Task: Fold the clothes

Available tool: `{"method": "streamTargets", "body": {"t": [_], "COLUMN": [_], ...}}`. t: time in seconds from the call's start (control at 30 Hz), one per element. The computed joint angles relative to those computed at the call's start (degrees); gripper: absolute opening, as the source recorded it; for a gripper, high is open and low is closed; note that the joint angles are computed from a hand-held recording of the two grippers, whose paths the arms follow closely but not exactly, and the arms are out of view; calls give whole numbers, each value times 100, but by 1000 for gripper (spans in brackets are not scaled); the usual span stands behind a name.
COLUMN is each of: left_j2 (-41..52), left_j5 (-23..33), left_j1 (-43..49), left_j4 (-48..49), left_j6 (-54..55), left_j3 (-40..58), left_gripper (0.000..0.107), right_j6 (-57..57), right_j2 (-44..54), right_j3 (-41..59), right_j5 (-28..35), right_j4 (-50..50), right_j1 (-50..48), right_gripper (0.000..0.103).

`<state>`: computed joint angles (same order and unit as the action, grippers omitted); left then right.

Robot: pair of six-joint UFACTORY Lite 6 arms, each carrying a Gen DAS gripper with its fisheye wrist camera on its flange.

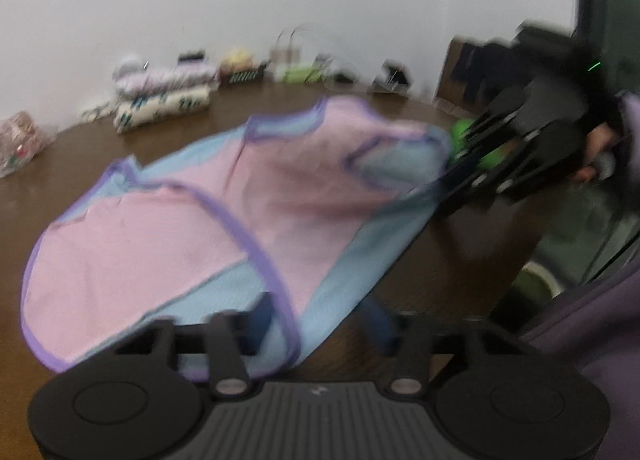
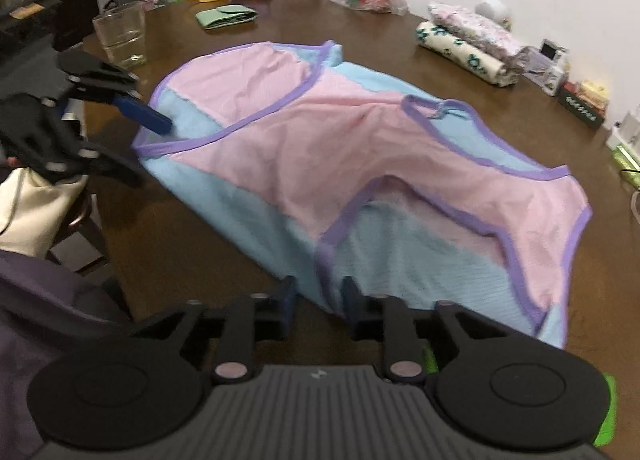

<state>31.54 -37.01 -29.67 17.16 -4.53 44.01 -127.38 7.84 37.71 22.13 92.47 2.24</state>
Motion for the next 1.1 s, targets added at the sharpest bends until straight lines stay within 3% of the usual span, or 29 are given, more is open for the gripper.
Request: {"method": "streamTargets", "body": {"t": [0.03, 0.1, 0.23, 0.3, 0.33, 0.37, 0.4, 0.43, 0.47, 0.5, 0.63, 0.77, 0.9, 1.03, 1.1], "left_j2": [31, 30, -35, -66, -58, -53, -53, -36, 4, 48, 73, -212, 257, 1474, 1401], "left_j5": [-38, -101, -229, -259, -284, -317, -357, -361, -331, -241, 134, 309, 1145, 2332, 2556], "left_j1": [31, 303, 696, 833, 842, 841, 829, 839, 869, 911, 1134, 1338, 1253, 1118, 1220], "left_j4": [-65, 413, 934, 1021, 914, 802, 688, 669, 738, 807, 1548, 2615, 2657, 2343, 2292], "left_j6": [33, -291, -399, -299, -79, 108, 263, 240, 53, -147, -1122, -2019, -2032, -2052, -2143], "left_j3": [-18, -73, -219, -271, -292, -318, -348, -324, -245, -128, 244, 498, 1846, 3826, 3738], "left_gripper": [12, 7, 9, 23, 39, 46, 45, 35, 12, 3, 1, 1, 2, 16, 20], "right_j6": [-108, -151, 83, 23, -45, -156, -224, -255, -282, -306, -82, 1613, 2691, 3288, 3748], "right_j2": [-23, -148, -330, -283, -248, -216, -177, -125, -73, -21, 169, 394, 1045, 2212, 2228], "right_j3": [-66, -247, -428, -412, -399, -400, -385, -352, -319, -280, -56, 592, 1795, 3285, 3480], "right_j5": [25, 113, 348, 408, 429, 445, 460, 472, 485, 480, 384, 810, 1027, -110, -315], "right_j4": [76, 39, -300, -203, -104, 44, 152, 224, 292, 372, 401, -1068, -1691, -1614, -2347], "right_j1": [25, 19, -105, -165, -196, -227, -247, -252, -257, -242, -102, -317, -479, -155, -177], "right_gripper": [10, 9, 7, 7, 9, 9, 9, 9, 9, 9, 7, 6, 5, 13, 19]}}
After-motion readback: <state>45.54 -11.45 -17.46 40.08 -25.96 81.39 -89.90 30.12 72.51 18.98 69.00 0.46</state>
